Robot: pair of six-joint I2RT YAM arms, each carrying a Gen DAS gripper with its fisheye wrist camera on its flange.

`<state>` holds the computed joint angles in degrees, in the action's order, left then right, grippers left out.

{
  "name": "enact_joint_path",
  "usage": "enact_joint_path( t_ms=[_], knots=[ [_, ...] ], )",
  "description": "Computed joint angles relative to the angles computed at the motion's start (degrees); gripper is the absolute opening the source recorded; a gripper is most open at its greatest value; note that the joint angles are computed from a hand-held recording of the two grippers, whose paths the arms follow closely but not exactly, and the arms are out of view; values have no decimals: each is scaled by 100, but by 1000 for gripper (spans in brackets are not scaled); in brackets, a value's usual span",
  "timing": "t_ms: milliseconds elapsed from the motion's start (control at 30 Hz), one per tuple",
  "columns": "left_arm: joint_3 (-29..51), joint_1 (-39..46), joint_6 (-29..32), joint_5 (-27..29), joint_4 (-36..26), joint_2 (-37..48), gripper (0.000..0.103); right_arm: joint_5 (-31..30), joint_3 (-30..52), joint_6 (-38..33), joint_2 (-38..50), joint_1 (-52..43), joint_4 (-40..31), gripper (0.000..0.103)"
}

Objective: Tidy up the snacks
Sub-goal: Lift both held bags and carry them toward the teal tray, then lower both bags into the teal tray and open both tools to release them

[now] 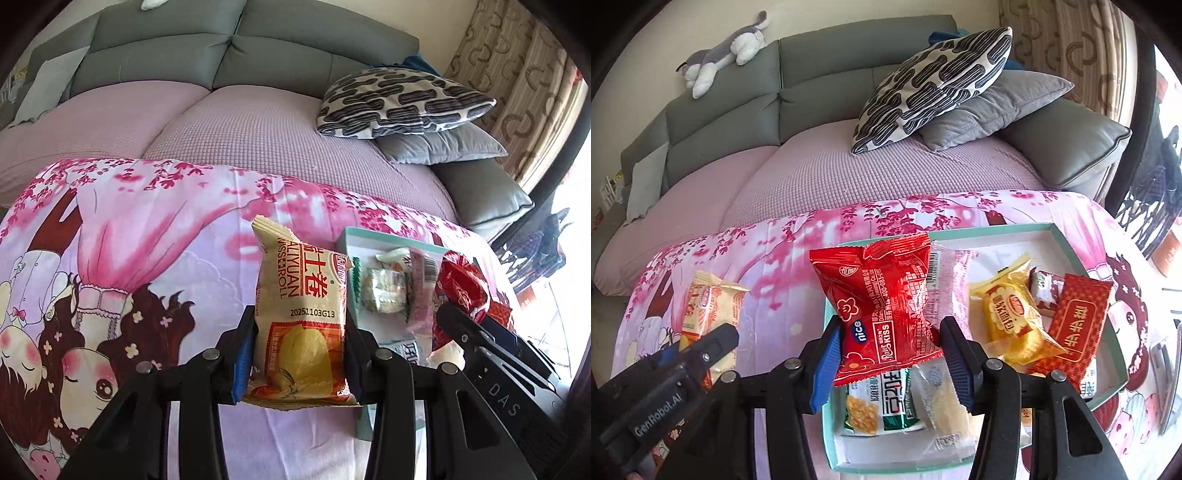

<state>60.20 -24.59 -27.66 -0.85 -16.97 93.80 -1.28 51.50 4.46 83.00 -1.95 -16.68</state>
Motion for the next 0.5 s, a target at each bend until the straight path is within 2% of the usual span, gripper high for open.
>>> enact_joint_path(
  t_ms=[233, 500],
  knots=[
    [171, -524, -34, -227, 31, 76, 43, -285, -300, -180, -447, -698, -81, 56],
    [547, -875, 7, -299, -2, 439, 43, -422, -183, -207, -243, -1740, -60, 56]
  ],
)
